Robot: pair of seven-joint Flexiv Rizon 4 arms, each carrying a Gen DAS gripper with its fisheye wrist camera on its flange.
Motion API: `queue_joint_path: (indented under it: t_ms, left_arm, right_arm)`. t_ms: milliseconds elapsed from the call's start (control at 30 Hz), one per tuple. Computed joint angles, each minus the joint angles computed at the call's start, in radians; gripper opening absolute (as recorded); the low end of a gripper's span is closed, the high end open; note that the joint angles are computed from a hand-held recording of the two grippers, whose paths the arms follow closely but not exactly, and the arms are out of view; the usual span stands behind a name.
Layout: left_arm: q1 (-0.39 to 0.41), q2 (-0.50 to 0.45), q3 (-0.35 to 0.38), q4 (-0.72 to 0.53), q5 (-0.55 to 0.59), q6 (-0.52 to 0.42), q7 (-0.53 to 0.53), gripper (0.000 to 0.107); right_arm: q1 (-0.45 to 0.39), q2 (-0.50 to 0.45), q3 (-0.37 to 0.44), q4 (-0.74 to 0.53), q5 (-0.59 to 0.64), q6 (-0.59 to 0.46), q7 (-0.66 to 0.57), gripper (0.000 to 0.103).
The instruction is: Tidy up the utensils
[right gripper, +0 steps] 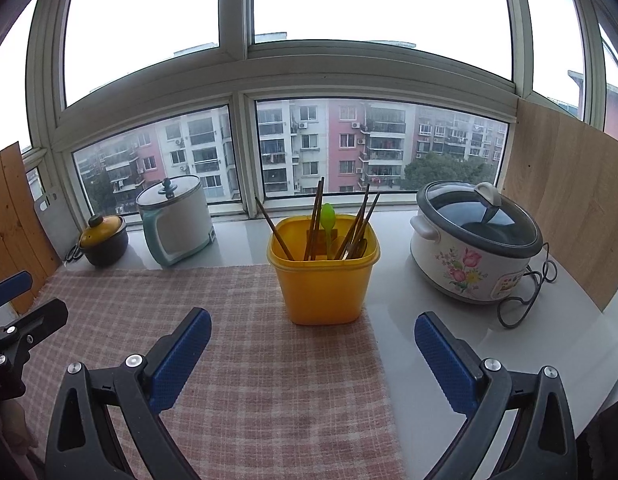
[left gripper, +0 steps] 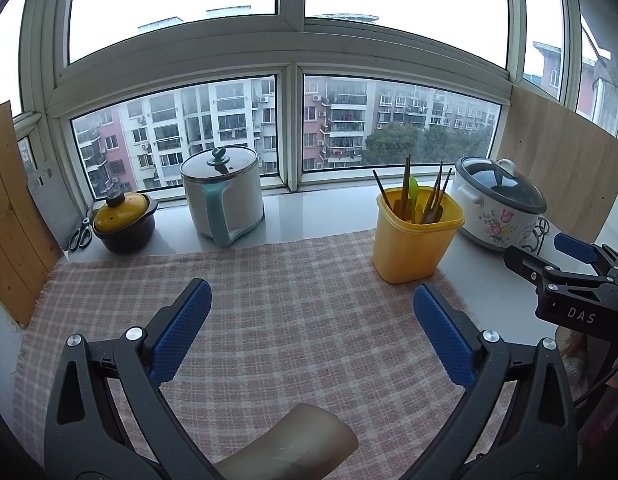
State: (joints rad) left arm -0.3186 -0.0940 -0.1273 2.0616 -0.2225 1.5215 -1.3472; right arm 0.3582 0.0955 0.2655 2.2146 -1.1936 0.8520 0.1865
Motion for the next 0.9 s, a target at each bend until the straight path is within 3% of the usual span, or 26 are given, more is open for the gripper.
queue_joint_path:
  t_ms: [900]
  left_arm:
    - [-0.002,-0.005,0.006,-0.009,0.024,-0.003,-0.024,0.103]
  right_arm:
    - [-0.001,-0.007,-0.005,-0.002,0.000,0.009,0.002,0.103]
